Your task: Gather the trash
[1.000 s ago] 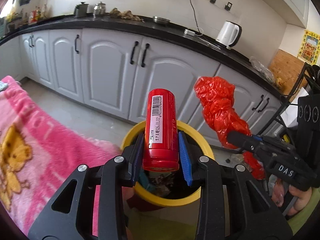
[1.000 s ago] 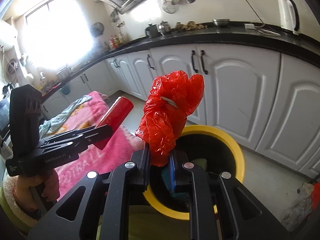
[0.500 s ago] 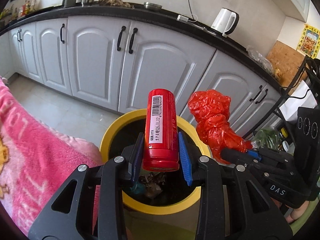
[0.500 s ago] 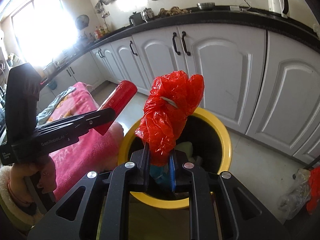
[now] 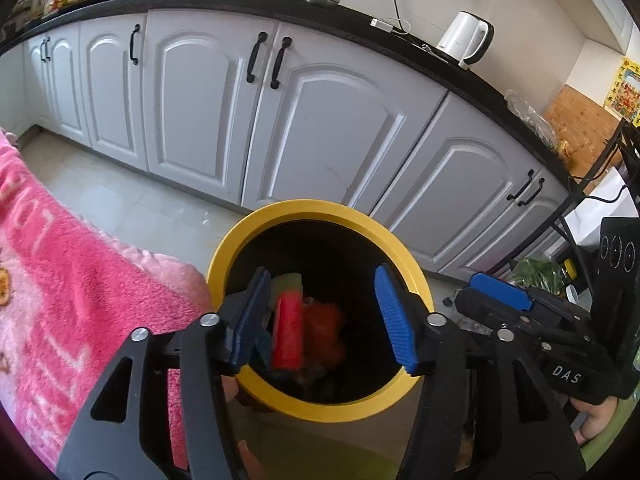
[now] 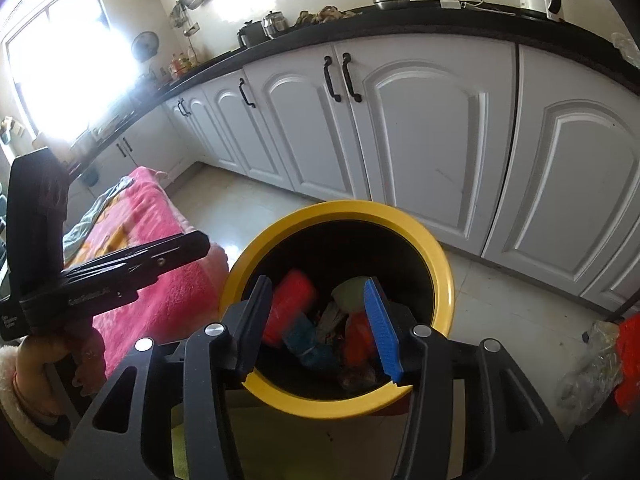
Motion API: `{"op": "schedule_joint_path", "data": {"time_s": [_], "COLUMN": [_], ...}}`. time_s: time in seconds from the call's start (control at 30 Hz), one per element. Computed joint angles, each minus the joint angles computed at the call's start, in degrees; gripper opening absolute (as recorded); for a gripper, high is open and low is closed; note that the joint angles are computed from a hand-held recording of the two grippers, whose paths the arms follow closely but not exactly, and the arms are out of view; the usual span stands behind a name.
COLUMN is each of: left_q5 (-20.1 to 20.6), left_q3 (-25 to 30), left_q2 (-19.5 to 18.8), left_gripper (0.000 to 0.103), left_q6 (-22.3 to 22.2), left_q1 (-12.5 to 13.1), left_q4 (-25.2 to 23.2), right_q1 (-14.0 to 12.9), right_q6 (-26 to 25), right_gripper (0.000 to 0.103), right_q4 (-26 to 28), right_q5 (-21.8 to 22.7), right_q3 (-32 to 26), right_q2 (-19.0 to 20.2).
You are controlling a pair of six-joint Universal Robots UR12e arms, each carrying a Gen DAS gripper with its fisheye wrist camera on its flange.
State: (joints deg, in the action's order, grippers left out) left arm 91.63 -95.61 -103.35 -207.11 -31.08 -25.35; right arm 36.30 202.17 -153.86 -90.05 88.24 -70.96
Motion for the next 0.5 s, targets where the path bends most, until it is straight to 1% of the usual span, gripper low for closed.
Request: {"op": "schedule_joint_path", "data": {"time_s": [0.13, 0.2, 0.23, 0.3, 0.4, 0.47, 0.5], "left_q5": [1.8, 2.8, 3.3, 4.6, 6.3, 7.4, 8.6], "left_q3": [-0.4, -0.6, -0.8, -1.0, -1.9, -2.4, -2.8], "left_q2": [0.9, 1.5, 1.9, 2.6, 4.1, 4.9, 5.5], "left_gripper": [0.062, 0.071, 0.072, 0.086, 0.092, 0.092, 0.092], "left_q6": [0.2, 0.2, 0.4, 0.5, 0.8, 0.8, 0.8], "left_q1": [-0.3, -0.4, -0.5, -0.7, -1.1, -1.3, -1.6], "left_q4": [-0.5, -0.6, -0.5, -0.6, 0.0, 0.3, 0.5], "right_q1": [0.4, 0.8, 1.1, 1.6, 2.6, 3.4, 3.8], "right_q6": [-0.9, -1.5, -1.8, -2.4, -3.2, -3.8, -4.0], "right_gripper": [0.051, 0.056, 0.057, 0.065, 0.075, 0.085, 0.087], "right_q4": [-0.3, -0.8, -1.3, -2.0, -3.9, -5.9, -6.5], "right_q5": [-1.2, -1.9, -2.5, -3.5, -5.6, -7.3, -8.3], "right_q3": [-0.1, -0.1, 0.0, 0.1, 0.7, 1.2, 1.4], "right_q2": [-0.2, -0.4, -0.7, -1.1, -1.9, -2.5, -2.7]}}
